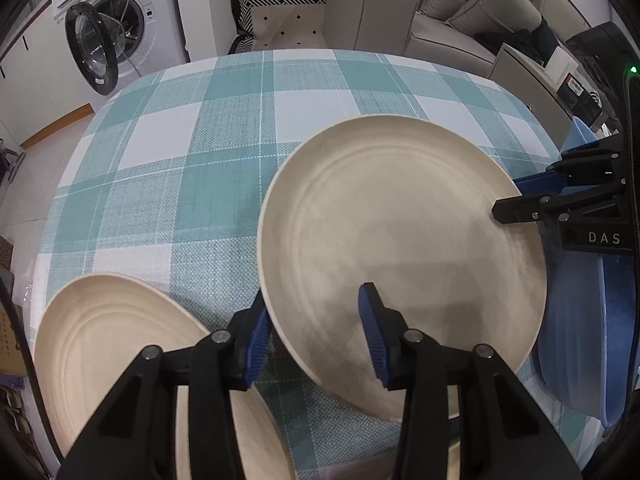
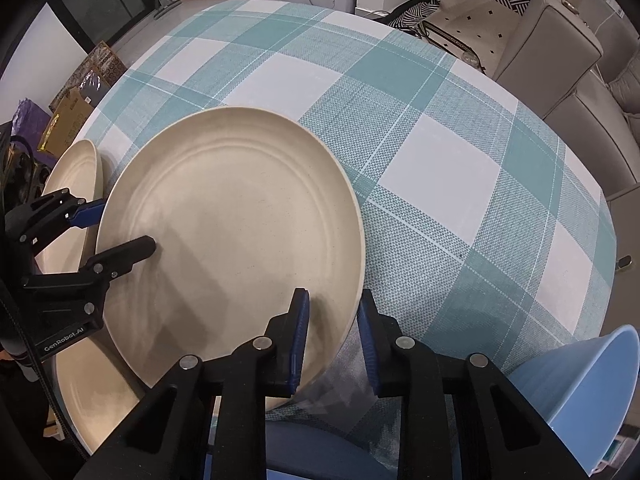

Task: Organize plates and bowls
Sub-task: 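Lift the beige plate by its rim with the right gripper, tilting it up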

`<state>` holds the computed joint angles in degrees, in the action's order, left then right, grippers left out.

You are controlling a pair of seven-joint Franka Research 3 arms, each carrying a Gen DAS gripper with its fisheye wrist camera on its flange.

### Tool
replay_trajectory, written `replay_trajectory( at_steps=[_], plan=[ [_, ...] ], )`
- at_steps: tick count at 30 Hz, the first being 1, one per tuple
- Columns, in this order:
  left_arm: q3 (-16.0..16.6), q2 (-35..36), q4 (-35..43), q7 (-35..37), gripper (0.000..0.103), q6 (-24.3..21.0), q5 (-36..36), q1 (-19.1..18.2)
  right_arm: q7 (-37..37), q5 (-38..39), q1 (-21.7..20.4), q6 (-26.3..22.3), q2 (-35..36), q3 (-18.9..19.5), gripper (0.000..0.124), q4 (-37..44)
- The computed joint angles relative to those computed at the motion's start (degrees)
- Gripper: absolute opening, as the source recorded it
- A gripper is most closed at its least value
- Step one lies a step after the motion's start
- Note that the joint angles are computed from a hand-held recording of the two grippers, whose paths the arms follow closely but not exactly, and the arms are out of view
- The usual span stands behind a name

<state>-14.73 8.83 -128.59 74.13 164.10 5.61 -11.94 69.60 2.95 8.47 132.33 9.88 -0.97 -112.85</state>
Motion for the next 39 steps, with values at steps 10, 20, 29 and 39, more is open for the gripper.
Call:
replay_trajectory(
  at_steps=[10,20,29,39],
  plan=[
    [1.0,-0.1,-0.1,-3.9,0.033,2.1,3.4,-0.5,2.0,-1.2,0.0,3.2,-0.9,-0.3,0.017,-1.6],
    [0.9,-0.9,-0.9,-5.8,0.032,4.8,2.6,0.4,1.1,1.0,-0.7,4.7,-2.7,-0.2,0.016,-3.1],
    [0.9,-3.6,-2.7,-6.1,0.032,6.5,1.4,1.0,1.1,2.5,-0.7,6.5,-6.1,0.3,0.015,-4.8],
    [0.9,-7.8,-6.1,0.3,0.032,7.8,-7.1,1.0,0.5,6.4,-0.4,6.8,-10.4,1.1,0.015,-6.4]
  ],
)
